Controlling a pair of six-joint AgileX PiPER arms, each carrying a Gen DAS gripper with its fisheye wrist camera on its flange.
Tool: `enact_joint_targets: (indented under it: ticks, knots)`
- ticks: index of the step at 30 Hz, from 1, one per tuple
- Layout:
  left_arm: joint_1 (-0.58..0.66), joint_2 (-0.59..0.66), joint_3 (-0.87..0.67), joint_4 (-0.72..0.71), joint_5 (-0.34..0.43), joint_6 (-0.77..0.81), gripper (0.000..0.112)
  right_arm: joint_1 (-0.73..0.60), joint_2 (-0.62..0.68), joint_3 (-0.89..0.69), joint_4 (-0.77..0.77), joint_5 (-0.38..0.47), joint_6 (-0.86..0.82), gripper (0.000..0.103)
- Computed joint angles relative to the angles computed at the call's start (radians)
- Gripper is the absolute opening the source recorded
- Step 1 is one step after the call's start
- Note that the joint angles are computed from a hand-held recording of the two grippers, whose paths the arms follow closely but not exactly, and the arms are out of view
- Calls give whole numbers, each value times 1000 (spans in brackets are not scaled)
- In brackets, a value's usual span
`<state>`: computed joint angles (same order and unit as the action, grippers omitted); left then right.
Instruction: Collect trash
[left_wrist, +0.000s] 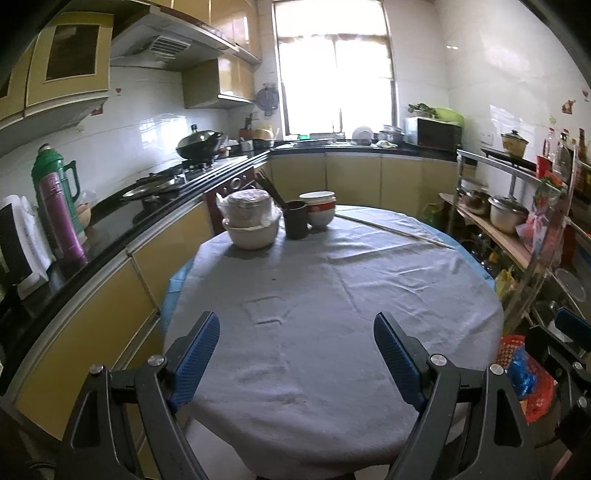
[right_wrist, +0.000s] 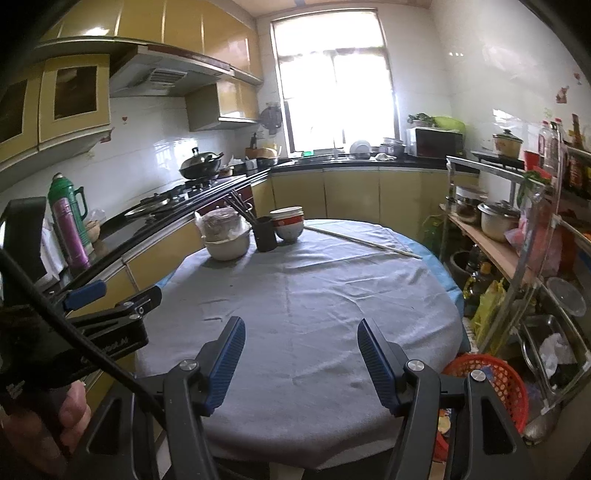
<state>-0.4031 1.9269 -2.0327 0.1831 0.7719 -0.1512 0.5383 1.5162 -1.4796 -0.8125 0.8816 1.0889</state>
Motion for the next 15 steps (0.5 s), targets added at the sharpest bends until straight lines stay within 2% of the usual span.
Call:
enact_joint_targets:
  ticks: [15]
  knots:
    - [24,-11,10,57,-9,-64,86,5,46,-64,28,-6,-39,67]
